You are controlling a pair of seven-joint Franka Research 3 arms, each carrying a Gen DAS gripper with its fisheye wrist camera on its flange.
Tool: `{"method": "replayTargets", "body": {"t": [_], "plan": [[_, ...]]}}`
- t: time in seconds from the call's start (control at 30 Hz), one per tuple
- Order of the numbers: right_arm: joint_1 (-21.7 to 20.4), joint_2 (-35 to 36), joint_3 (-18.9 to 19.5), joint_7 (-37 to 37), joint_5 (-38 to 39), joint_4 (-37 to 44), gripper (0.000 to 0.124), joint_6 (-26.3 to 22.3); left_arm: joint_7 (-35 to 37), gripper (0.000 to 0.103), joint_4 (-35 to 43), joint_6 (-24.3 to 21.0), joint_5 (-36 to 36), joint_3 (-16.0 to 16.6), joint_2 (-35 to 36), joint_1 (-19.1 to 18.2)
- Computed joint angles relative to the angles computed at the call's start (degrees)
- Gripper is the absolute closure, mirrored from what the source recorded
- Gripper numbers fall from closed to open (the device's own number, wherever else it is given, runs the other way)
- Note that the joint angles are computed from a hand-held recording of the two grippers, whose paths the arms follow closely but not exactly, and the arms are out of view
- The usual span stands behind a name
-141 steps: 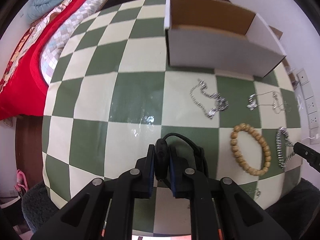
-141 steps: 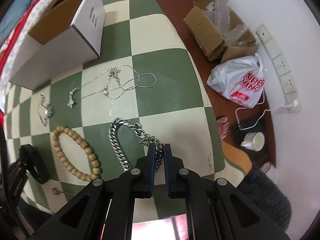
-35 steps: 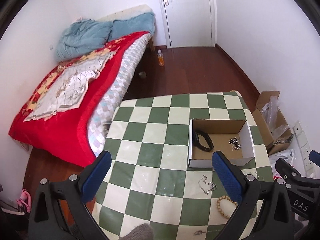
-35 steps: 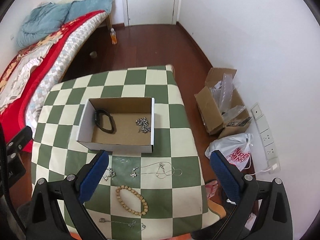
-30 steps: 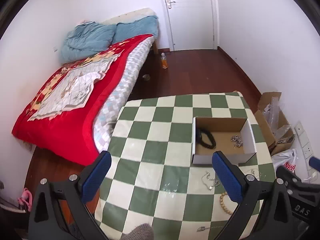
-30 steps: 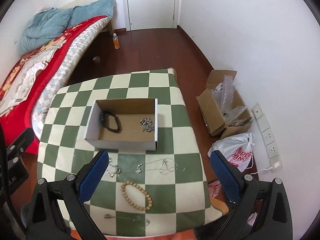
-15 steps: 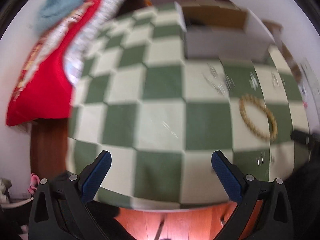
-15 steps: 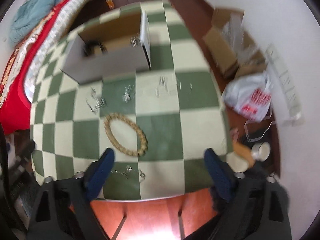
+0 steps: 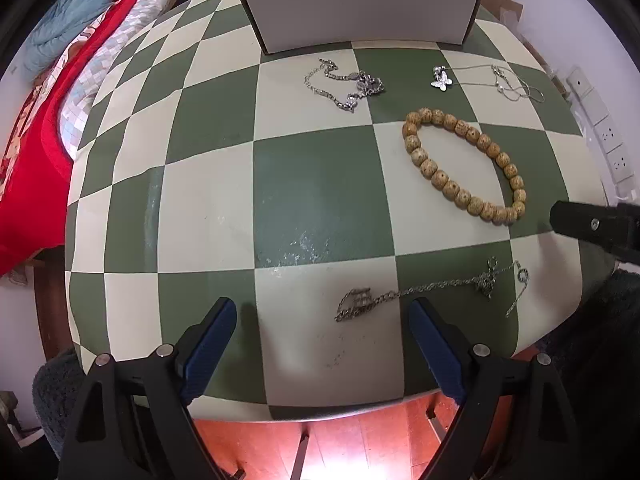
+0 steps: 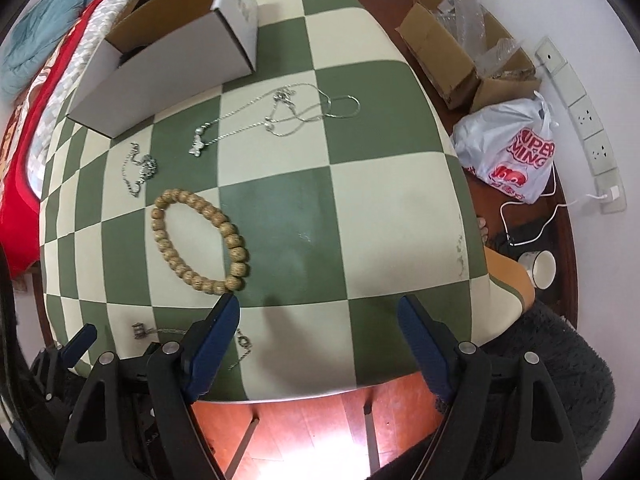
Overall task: Organize jewelry
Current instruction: 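Move left gripper to a silver chain while right gripper reaches the wooden bead bracelet, then close left gripper on the silver chain while right gripper grasps the wooden bead bracelet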
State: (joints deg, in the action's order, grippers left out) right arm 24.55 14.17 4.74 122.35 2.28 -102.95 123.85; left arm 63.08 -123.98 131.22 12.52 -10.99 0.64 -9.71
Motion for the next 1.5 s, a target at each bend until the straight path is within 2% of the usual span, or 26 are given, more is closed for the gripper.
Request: {"method": "replayTargets", "body": {"t": [0.13, 0.23, 0.3, 0.33, 0.37, 0.4, 0.53, 0.73, 0.93, 0.97, 1.03, 1.27, 1.3, 1.37, 1.4, 1.5], "plan": [[-0.31, 0.50, -0.16, 0.05, 0.60, -0.09, 0.041, 0.32, 0.45, 0.018, 0.03, 1.13, -0.90, 0.11, 0.28, 0.17], [-0.37, 0.82, -0.21, 0.01, 0.82, -0.01, 0.041, 0.35, 2.40, 0.035, -0.54, 2.68, -4.58, 0.14, -0.32, 0.33], [-0.35, 0.89, -0.23, 0.11, 0.87, -0.07, 0.041, 0.36, 4.66, 0.060, -1.42, 4.54, -7.25, 0.09, -0.91, 0.28], [-0.36, 0.97, -0.24, 0.13, 0.92, -0.05, 0.041, 0.35, 5.45, 0.065, -1.40, 4.86, -7.86, 0.04, -0.98, 0.19], [-0.35, 1.03, -0.25, 0.20, 1.00, -0.02, 0.041, 0.39, 6.44, 0.078, -1.12, 4.85, -7.85, -0.15, -0.88, -0.04], [-0.30, 1.10, -0.24, 0.31, 0.98, 0.09, 0.041, 0.33, 6.96, 0.096, -0.95, 4.83, -7.78, -0.27, -0.84, -0.21], [-0.37, 1.09, -0.28, 0.08, 1.05, 0.01, 0.041, 0.54, 7.26, 0.096, -0.50, 3.92, -7.86, -0.05, -0.84, -0.16], [-0.62, 0.66, 0.01, -0.27, 2.43, 0.07, 0.041, 1.60, 6.15, 0.096, -1.70, 3.41, -7.54, 1.66, -2.57, 2.05], [-0.77, 3.33, 0.48, -2.17, 5.54, 2.66, 0.041, 3.72, 4.15, 0.096, -2.18, 3.15, -5.05, 2.87, -4.42, 4.17], [-0.55, 4.00, 0.49, -2.24, 5.62, 3.29, 0.041, 4.07, 3.59, 0.096, -2.08, 3.12, -4.56, 2.94, -4.42, 4.44], [0.63, 5.59, -0.04, -1.48, 3.33, 5.37, 0.050, 4.11, 3.05, 0.096, -1.88, 3.09, -4.40, 3.00, -4.54, 4.75], [3.50, 9.76, -1.06, -1.99, -3.02, 12.68, 0.059, -0.81, 2.44, 0.097, -0.61, 3.10, -4.17, 2.89, -4.38, 5.06], [4.31, 10.24, -1.39, -2.20, -4.97, 13.59, 0.062, -1.72, 2.35, 0.097, -0.53, 3.06, -4.20, 2.80, -4.33, 4.99], [5.63, 10.18, -1.91, -2.37, -8.26, 13.58, 0.089, -1.59, 1.77, 0.096, -0.35, 2.87, -3.49, 2.46, -4.25, 4.73], [5.92, 10.07, -1.84, -2.58, -8.85, 13.50, 0.114, -1.66, 1.72, 0.096, -0.34, 2.91, -3.57, 2.38, -4.19, 4.59], [5.63, 9.98, -1.63, -2.66, -8.04, 13.66, 0.114, -2.19, 2.04, 0.096, -0.17, 2.97, -4.64, 2.28, -3.67, 4.27]]}}
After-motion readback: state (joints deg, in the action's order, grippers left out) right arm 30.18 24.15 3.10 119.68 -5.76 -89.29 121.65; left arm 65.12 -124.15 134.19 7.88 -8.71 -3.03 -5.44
